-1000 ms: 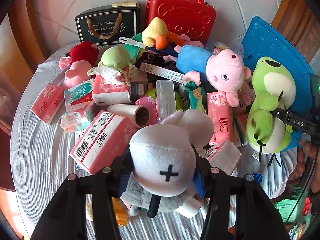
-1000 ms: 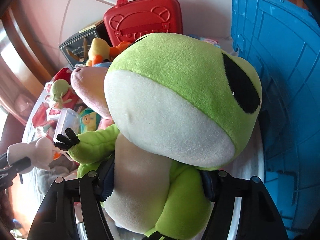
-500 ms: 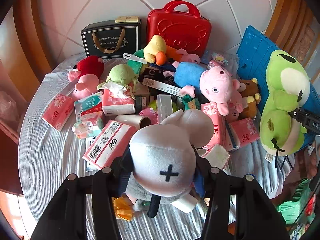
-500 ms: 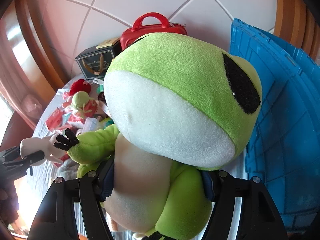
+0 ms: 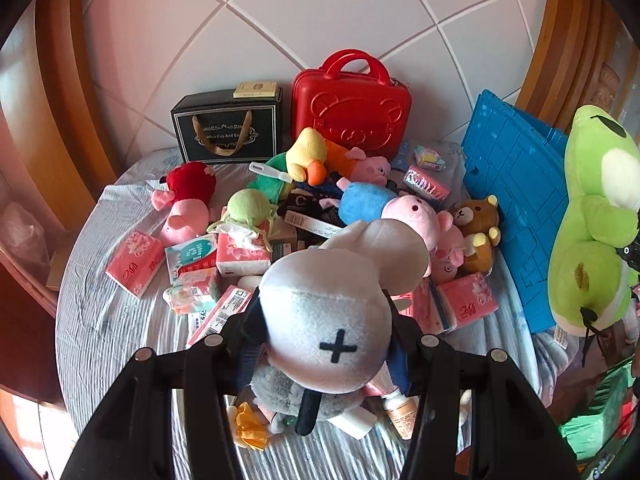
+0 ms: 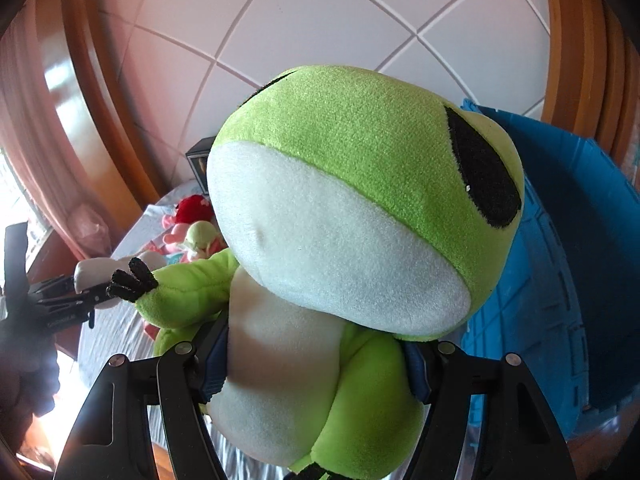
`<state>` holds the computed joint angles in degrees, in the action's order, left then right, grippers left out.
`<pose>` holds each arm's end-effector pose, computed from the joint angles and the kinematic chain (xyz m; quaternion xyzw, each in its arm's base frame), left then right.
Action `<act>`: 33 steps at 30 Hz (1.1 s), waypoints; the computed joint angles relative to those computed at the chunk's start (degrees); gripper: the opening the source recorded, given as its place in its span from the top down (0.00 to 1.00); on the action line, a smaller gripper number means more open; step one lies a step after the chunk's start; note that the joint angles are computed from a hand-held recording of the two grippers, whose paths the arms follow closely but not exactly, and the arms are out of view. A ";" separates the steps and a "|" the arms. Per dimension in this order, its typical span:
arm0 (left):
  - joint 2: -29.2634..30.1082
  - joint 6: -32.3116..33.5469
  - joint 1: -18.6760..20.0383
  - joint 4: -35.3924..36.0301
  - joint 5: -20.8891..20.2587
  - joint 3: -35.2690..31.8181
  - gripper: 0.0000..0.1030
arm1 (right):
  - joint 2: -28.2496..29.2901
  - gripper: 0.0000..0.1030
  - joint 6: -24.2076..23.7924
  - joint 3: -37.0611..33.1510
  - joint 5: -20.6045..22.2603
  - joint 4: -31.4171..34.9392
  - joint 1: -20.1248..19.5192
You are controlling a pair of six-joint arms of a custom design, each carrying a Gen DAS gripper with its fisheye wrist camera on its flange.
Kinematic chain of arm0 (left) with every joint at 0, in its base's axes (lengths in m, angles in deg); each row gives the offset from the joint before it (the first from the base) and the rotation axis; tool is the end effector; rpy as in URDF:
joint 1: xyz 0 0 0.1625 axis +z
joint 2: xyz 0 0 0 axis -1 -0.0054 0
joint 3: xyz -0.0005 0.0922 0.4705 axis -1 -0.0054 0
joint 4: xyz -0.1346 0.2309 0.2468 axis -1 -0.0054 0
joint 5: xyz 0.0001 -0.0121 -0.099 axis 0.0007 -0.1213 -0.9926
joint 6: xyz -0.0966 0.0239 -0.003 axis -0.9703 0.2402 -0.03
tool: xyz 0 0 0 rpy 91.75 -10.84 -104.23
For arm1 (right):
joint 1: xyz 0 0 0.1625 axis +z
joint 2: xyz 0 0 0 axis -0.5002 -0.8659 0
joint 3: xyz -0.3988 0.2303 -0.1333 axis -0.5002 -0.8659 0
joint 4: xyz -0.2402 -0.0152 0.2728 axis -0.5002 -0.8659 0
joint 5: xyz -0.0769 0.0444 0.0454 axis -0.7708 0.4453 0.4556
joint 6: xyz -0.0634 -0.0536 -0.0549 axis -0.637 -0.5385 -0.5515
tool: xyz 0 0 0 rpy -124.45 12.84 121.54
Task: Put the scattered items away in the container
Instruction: 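Lift the green frog plush with the right gripper while the left grasps the grey mouse plush, then carry the green frog plush and grey mouse plush over the blue crate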
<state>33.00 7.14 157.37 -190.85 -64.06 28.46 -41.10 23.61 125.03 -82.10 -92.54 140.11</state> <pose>-0.1157 -0.8022 0.4107 0.1683 0.8910 -0.2928 0.3035 0.3729 -0.7774 0.1828 0.2225 -0.8948 0.3008 0.2435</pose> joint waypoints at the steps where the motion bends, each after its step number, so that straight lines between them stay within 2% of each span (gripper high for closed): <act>1: 0.13 0.24 -0.44 -0.39 0.02 -0.20 0.50 | -0.53 0.33 -0.37 0.44 0.32 -0.30 0.10; 14: 6.32 0.79 -6.09 -0.27 2.83 -8.05 0.50 | -6.30 0.33 -4.90 1.33 4.16 -1.80 -0.99; 21: 11.96 2.65 -8.67 1.10 3.72 -15.85 0.50 | -10.53 0.33 -6.05 3.27 6.01 -4.44 -2.71; 28: 19.21 4.81 -11.15 5.55 2.62 -27.51 0.50 | -14.30 0.33 -7.75 5.19 5.66 -6.51 -5.36; 31: 23.64 5.59 -12.06 9.67 1.44 -35.56 0.50 | -15.63 0.32 -8.15 5.80 4.81 -7.58 -6.65; 33: 27.60 5.73 -12.46 14.43 -0.15 -43.59 0.50 | -16.49 0.32 -7.94 6.29 4.41 -8.21 -7.56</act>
<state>60.60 12.87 144.90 -176.42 -64.21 -15.13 -57.59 15.67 131.32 -77.69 -100.75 132.55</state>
